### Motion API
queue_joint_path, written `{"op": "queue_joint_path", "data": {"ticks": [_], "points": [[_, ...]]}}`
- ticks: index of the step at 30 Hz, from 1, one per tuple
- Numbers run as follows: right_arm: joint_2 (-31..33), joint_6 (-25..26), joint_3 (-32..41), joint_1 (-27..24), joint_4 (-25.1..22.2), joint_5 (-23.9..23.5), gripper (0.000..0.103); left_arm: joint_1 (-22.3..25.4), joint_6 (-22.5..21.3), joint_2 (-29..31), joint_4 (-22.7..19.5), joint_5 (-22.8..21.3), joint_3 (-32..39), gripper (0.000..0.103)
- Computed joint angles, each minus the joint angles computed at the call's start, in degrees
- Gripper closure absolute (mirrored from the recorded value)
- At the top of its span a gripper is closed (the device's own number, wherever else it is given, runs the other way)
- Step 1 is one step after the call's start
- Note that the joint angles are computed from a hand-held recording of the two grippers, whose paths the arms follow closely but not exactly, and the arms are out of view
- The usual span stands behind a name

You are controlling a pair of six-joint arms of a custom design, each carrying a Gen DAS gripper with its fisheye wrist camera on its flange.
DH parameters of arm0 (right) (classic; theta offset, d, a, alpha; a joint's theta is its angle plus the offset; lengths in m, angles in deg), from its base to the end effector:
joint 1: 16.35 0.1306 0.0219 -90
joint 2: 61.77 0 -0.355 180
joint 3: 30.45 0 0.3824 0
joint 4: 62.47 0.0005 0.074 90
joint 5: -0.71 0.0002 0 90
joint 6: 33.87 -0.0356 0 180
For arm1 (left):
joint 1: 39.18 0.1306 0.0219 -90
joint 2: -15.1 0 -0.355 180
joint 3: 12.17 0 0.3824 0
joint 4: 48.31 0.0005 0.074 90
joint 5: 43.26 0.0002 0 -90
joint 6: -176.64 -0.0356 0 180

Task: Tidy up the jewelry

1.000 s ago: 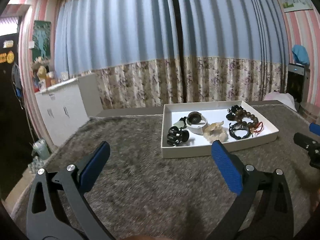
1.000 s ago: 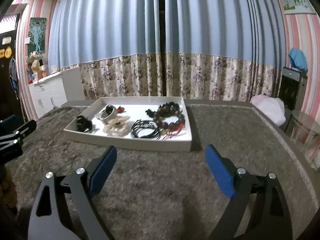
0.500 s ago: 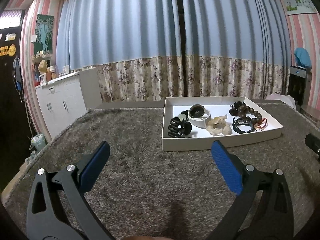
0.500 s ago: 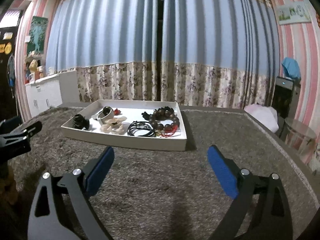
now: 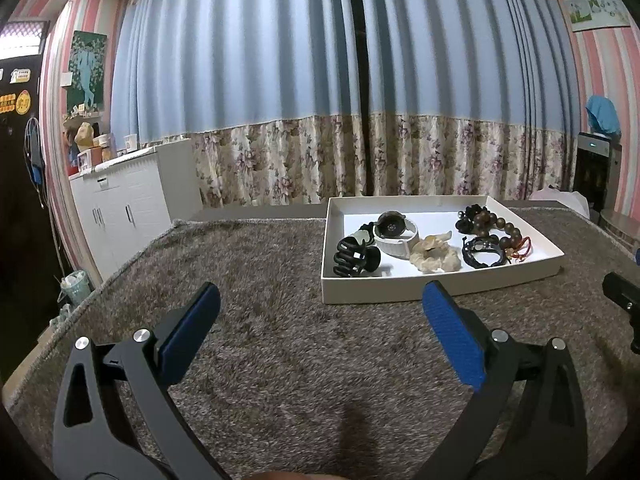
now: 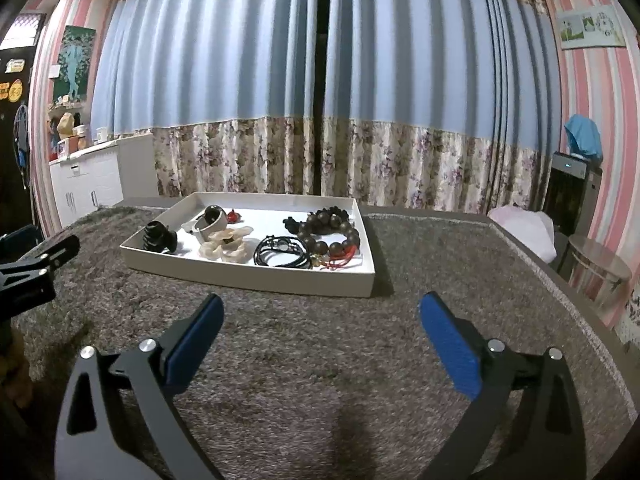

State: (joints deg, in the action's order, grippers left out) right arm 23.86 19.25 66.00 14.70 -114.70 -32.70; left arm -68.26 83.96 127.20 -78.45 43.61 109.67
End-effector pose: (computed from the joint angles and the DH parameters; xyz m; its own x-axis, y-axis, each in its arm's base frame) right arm 0.3930 0.2013 0.4943 -0.3018 0.2040 -0.9313 0.5419 0.8404 0.0084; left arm 0.5556 -0.3073 0.4858 -0.2837 0.2112 -0.9354 0.4543 0.8886 0.0628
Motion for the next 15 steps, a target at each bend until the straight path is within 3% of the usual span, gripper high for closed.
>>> {"op": "queue_joint_path", "data": {"ticks": [7,15], "points": [[0.3,-0.1,0.1,-0.4,0.0,-0.7,0.004,0.1,0.7,0.4,-1.5,-0.2,0.9,0.003],[-0.9,-1.5,-1.3,-0.5,1.2,-0.9,0.004,0.0,0.4,0.2,-0.3,-0.2,0.3,0.003]]}}
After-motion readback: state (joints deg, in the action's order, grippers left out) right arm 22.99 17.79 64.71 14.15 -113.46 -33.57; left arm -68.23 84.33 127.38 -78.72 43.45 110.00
